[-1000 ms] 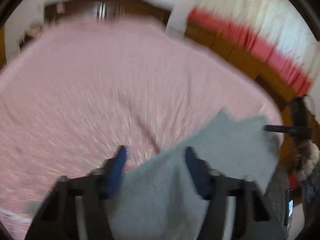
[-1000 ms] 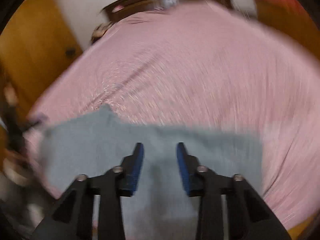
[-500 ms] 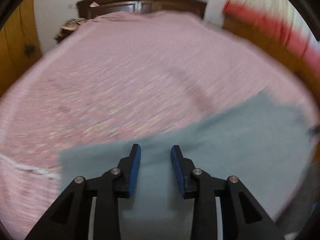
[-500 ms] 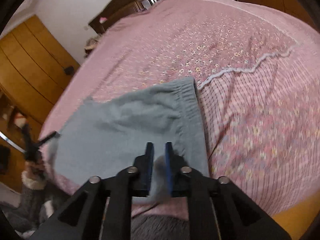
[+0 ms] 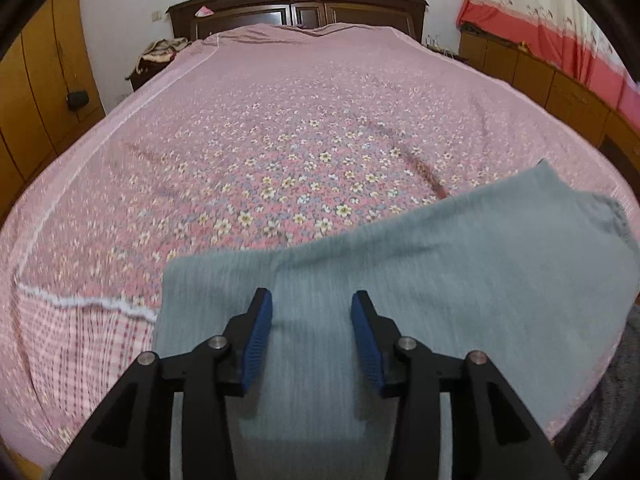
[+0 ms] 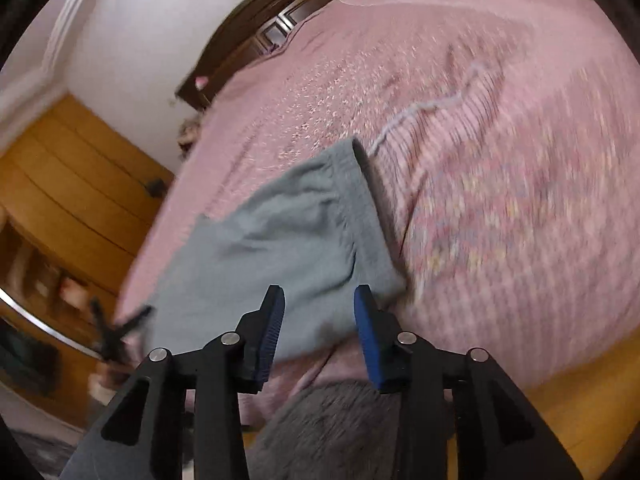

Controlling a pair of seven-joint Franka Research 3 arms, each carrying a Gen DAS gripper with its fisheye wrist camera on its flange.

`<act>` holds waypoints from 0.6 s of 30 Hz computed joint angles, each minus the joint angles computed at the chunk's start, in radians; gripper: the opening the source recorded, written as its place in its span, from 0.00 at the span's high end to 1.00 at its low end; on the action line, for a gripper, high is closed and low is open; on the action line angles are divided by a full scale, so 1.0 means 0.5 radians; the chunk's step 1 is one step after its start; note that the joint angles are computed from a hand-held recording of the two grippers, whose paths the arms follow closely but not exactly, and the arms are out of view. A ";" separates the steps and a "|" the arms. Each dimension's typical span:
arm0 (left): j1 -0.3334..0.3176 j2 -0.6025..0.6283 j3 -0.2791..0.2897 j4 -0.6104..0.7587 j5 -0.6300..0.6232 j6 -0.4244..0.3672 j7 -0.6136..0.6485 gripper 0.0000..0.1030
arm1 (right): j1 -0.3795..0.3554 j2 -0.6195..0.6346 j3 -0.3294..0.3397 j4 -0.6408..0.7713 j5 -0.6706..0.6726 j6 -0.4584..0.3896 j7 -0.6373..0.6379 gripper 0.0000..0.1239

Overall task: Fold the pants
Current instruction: 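Grasp the sweatpants waistband with the right gripper and lift it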

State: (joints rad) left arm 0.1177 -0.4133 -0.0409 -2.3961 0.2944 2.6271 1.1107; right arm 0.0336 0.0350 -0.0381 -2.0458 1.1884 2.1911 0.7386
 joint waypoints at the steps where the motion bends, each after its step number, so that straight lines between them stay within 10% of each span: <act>1: -0.005 -0.016 0.001 -0.015 -0.010 0.000 -0.003 0.57 | -0.015 0.025 -0.011 -0.006 0.056 -0.058 -0.009 0.57; 18: -0.006 0.087 -0.043 0.119 0.106 -0.198 -0.077 0.54 | -0.240 0.393 0.064 0.169 0.853 -0.364 -0.127 0.53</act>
